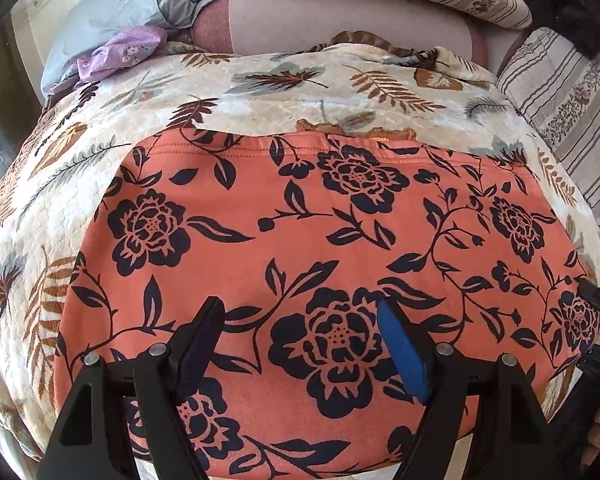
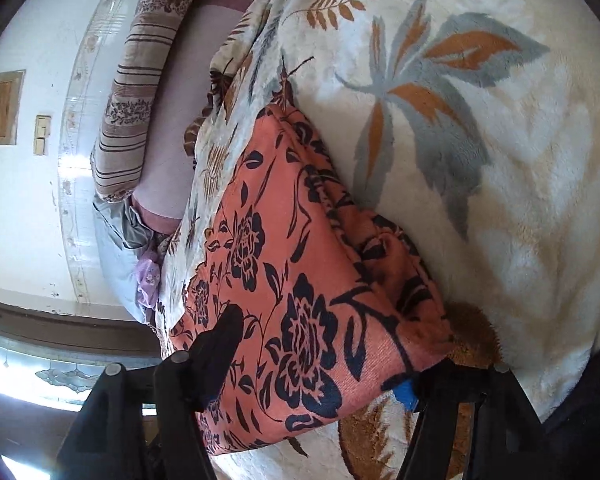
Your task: Fold small clothes
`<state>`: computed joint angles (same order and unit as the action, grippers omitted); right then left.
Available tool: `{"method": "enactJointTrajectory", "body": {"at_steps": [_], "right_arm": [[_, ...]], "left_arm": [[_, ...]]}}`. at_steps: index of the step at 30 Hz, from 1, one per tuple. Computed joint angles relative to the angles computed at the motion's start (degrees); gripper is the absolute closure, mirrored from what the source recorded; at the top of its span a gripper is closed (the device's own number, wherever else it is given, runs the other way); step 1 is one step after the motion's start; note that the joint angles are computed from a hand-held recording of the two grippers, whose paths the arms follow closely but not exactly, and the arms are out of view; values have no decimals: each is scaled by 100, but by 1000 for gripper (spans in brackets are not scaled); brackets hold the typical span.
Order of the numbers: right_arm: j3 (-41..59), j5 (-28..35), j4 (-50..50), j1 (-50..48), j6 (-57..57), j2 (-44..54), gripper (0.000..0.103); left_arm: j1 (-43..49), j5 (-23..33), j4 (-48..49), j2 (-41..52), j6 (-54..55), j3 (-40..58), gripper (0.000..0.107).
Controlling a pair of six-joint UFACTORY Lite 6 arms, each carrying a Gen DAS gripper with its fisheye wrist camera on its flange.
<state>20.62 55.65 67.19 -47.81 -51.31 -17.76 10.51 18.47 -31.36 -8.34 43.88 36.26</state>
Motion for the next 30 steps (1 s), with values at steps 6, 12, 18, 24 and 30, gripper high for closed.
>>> {"method": "enactJointTrajectory", "body": {"at_steps": [6,12,18,24,30], "right_arm": [[-33,-251,-1136,65,630,-618,91],[525,824,-2192,-1286,97,-691,37],[2712,804,-1406,-534,-243,1387,27],[5799,-81,-1578,1391,645,4525,27],[6481,-664,-2319,1964,1475,5231,93]], "left_arm": [[-514,-741,1260,219,-1075,-276,23],[-528,-311,299,-102,-365,-88,23],[-914,-955,169,228,-329,-402,20],[-852,-877,22,264,-84,-350,19],[-789,-1014,-1154,364,1155,-389,14]]}}
